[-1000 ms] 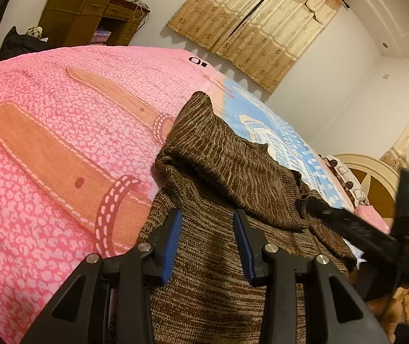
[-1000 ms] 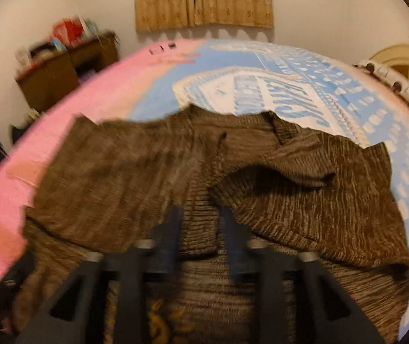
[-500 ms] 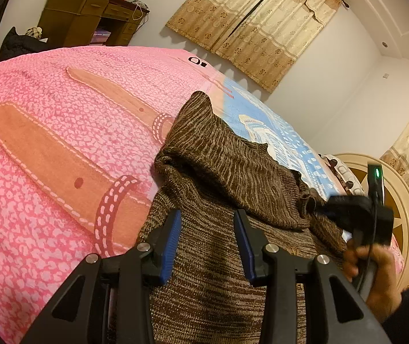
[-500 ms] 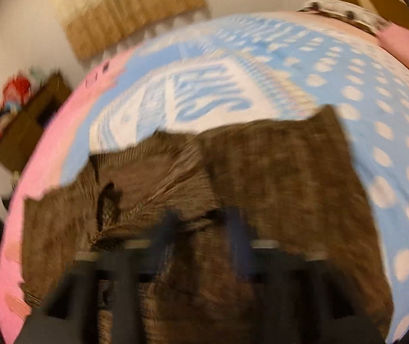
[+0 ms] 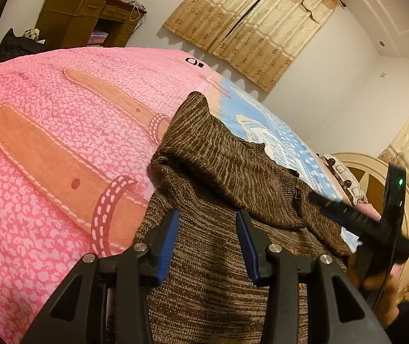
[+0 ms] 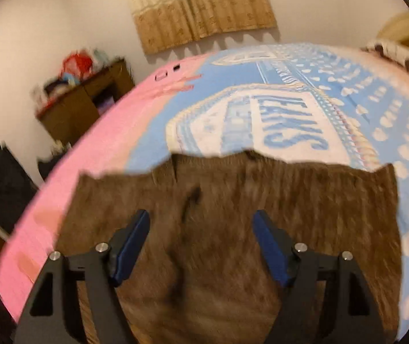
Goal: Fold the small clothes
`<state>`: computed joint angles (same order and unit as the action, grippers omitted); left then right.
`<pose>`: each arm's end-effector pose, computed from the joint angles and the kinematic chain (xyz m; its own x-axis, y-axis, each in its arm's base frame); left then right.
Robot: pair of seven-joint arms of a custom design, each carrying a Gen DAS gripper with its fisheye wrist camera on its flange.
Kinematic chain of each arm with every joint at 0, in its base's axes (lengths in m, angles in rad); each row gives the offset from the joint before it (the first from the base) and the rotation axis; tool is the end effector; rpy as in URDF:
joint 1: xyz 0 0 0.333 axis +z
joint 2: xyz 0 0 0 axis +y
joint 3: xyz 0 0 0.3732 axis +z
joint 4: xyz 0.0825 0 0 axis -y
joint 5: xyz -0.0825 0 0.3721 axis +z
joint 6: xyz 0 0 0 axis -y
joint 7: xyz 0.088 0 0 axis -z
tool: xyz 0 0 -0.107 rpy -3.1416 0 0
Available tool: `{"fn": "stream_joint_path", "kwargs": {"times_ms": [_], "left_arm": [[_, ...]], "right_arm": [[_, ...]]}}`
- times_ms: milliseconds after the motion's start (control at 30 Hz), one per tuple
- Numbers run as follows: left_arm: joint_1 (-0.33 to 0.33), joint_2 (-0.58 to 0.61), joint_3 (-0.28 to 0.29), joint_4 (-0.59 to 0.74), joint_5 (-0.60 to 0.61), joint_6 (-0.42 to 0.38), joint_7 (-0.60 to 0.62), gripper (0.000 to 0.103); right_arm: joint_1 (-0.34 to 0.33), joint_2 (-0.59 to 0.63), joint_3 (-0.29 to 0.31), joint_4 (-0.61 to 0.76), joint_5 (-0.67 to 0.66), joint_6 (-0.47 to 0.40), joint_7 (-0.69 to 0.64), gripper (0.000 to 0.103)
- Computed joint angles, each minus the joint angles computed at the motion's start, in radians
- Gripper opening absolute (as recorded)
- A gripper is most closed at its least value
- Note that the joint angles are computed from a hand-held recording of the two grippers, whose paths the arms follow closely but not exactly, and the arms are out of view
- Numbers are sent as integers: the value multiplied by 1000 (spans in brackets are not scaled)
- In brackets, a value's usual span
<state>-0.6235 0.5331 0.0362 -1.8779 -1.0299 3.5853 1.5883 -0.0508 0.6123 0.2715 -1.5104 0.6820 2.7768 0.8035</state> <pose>0.6052 -0.2789 0.3918 0.2279 -0.8026 0.5513 -0.4793 -0.5853 -0.6540 0.7662 0.0895 0.4343 0.3974 -0.8880 -0.2315 -0.6980 -0.1288 -0.7044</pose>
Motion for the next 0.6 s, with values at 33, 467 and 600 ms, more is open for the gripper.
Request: {"fn": "stream_joint_path", "kwargs": {"times_ms": [33,467,600], "left_arm": [[2,1,-1,1,1,-1,-1,43],[-1,3,2,4,1,-3,-4,43],[1,3,0,4,5,-2,-7,43]], "right_arm": [[9,-12,-7,-30,-19,18,-21,74],[14,44,-46,79,-142,-121,113,11],[-8,17,-5,41,-71,-73,75,10]]}}
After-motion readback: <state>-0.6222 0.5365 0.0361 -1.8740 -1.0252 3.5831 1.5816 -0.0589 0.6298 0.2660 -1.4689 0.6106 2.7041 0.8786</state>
